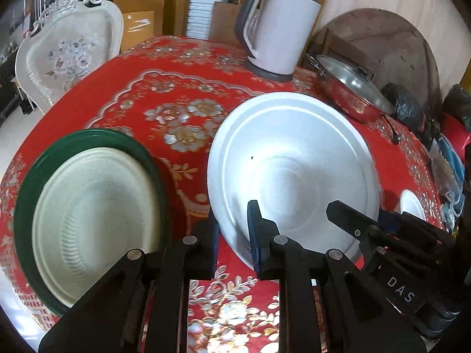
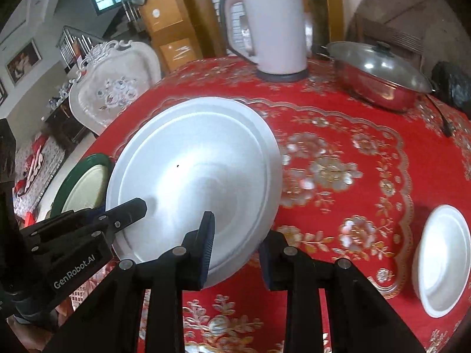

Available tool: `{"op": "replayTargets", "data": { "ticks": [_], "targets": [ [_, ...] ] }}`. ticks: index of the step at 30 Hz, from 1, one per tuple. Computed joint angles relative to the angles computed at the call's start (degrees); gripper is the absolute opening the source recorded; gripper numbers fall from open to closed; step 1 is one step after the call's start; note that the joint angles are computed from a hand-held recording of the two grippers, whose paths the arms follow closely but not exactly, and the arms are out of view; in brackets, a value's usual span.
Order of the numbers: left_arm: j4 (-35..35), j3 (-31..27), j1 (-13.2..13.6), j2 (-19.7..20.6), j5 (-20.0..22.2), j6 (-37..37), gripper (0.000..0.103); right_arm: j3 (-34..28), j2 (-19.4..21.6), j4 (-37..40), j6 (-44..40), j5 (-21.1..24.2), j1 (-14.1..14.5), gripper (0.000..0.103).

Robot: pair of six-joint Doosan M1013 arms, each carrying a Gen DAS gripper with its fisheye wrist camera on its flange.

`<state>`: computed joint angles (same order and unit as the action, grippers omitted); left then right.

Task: Organize plates and bowls
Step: 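Lift the white plate with the right tool and carry it over the stack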

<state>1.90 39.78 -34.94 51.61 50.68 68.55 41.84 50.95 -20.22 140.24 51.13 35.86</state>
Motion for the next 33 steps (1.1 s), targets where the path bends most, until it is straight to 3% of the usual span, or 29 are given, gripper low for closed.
{"op": "replayTargets", "data": {
  "ticks": [24, 29, 33],
  "targets": [
    [5.58, 13.16, 1.91, -7.9, -10.19, -7.03, 0.017, -15.38, 7.29, 1.12, -7.89, 6.82, 2.34, 0.029],
    [7.75, 15.12, 2.38, -8.97, -11.15, -9.86, 0.017, -21.29, 10.16, 2.12, -10.73, 9.46, 2.65, 0.029],
    [9.71, 16.26, 2.82, -9.6, -11.48, -12.05, 0.017, -30.71, 14.74, 3.3, -13.9, 13.9, 2.89, 0.029]
  ]
}}
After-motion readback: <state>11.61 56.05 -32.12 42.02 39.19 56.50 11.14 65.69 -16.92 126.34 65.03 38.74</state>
